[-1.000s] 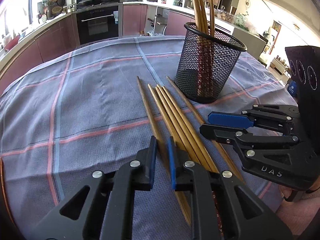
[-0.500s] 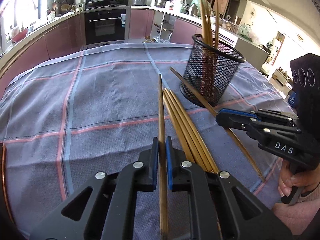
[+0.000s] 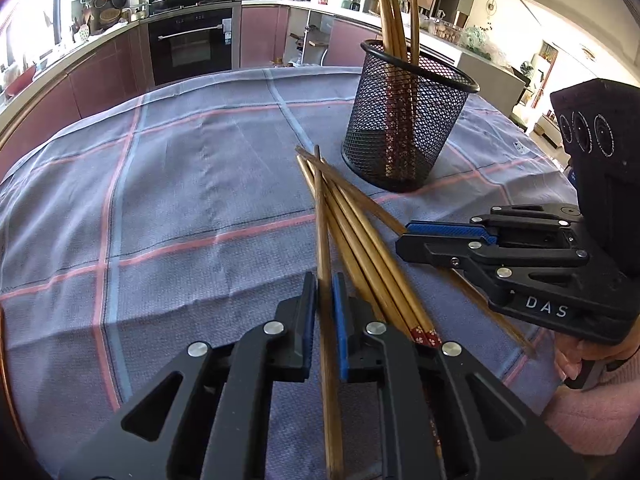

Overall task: Organize utensils
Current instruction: 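Lift the left tool's chopstick upright over the mesh cup while the right tool lifts its own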

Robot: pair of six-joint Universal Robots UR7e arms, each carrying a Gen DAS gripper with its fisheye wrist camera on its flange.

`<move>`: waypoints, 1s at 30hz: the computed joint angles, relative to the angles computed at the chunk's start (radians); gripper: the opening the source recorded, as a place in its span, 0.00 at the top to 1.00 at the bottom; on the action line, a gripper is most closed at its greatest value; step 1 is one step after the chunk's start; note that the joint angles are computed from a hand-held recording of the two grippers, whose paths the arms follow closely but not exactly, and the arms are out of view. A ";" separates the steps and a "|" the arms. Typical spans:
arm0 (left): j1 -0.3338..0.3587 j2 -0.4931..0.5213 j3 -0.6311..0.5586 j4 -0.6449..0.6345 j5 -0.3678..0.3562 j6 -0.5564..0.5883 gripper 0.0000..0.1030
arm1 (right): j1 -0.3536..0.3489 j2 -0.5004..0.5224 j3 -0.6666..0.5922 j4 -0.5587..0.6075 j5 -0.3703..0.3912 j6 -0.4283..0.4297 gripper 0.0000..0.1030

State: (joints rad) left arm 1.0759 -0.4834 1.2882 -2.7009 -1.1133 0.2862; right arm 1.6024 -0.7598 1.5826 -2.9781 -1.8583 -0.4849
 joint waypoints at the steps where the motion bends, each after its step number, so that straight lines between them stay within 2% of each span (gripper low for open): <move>1: 0.002 0.004 -0.012 0.011 -0.006 0.001 0.88 | 0.002 0.004 -0.007 0.003 -0.005 -0.005 0.92; 6: 0.011 0.029 -0.072 0.060 -0.030 0.007 0.86 | -0.001 0.023 -0.044 0.026 -0.002 -0.017 0.92; 10: 0.011 0.045 -0.103 0.078 -0.021 -0.003 0.92 | -0.001 0.017 -0.034 0.012 0.005 -0.029 0.93; 16: 0.003 0.023 -0.079 0.036 -0.045 -0.008 0.93 | 0.001 -0.031 0.019 -0.045 0.067 -0.069 0.94; 24: -0.011 -0.046 -0.039 -0.024 -0.150 0.018 0.93 | -0.005 -0.111 0.071 -0.103 0.177 -0.070 0.94; 30: -0.021 -0.082 -0.026 -0.049 -0.220 0.032 0.93 | -0.007 -0.145 0.084 -0.146 0.226 -0.072 0.94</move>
